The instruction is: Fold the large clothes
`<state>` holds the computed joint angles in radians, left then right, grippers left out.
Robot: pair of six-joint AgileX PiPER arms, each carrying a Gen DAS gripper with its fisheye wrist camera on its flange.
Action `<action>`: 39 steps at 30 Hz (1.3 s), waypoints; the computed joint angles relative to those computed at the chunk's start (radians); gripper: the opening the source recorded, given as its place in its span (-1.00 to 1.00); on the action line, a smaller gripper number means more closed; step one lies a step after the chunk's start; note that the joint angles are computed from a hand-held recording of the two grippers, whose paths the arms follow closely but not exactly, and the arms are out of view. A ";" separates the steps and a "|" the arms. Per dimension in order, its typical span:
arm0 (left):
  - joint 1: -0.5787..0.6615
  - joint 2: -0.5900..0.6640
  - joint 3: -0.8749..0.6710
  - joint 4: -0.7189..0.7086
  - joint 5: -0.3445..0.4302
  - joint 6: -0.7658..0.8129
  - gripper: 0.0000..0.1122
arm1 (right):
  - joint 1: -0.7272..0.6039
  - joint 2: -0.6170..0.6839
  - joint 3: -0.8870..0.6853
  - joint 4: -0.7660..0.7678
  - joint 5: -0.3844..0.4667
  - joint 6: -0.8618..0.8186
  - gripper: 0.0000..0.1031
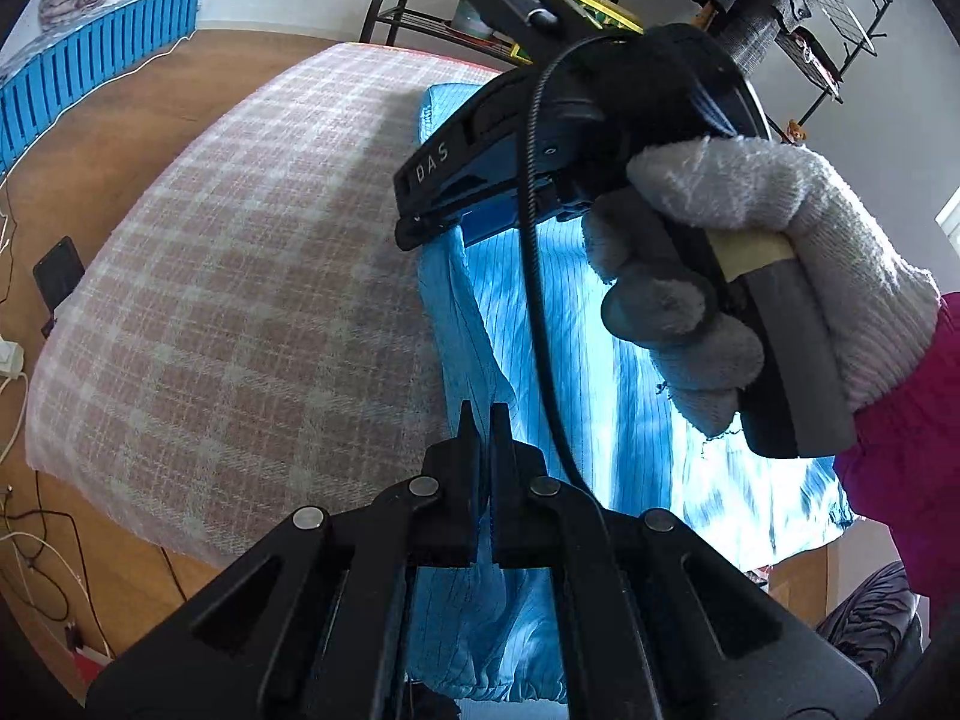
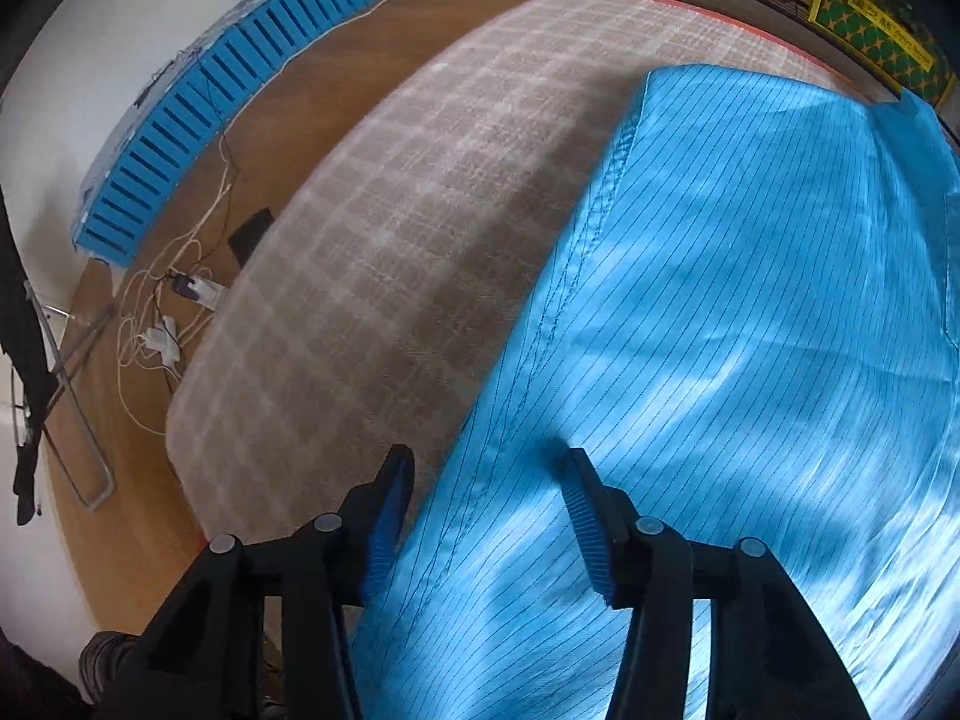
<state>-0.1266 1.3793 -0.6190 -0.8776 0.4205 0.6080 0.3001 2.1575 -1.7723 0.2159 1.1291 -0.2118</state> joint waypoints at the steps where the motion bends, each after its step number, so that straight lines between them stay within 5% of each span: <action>1: -0.005 0.002 0.000 0.004 -0.004 -0.002 -1.00 | 0.003 -0.001 0.009 -0.011 -0.009 0.001 -0.58; 2: -0.012 -0.001 0.000 0.013 -0.010 -0.009 -1.00 | 0.001 -0.005 0.019 -0.011 -0.020 -0.008 -0.81; 5: -0.039 -0.018 0.000 0.049 -0.022 -0.038 -1.00 | -0.013 -0.028 0.052 0.033 -0.052 -0.041 -1.00; 13: -0.201 -0.089 -0.037 0.358 -0.063 -0.350 -1.00 | -0.172 -0.156 0.179 0.327 -0.089 -0.230 -1.00; 28: -0.428 -0.230 -0.120 0.585 0.094 -0.599 -1.00 | -0.732 -0.323 0.558 0.839 0.007 -0.659 -1.00; 37: -0.329 -0.108 -0.120 0.445 0.092 -0.533 -1.00 | -0.883 -0.237 0.655 0.819 -0.041 -0.655 -1.00; 39: -0.321 -0.062 -0.120 0.419 0.081 -0.527 -0.84 | -0.870 -0.228 0.644 0.794 -0.055 -0.644 -1.00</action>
<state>-0.4479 1.3169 -0.7390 -0.4587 0.5016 0.0806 -0.5698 1.9294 -1.1279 1.0102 1.0740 -0.8562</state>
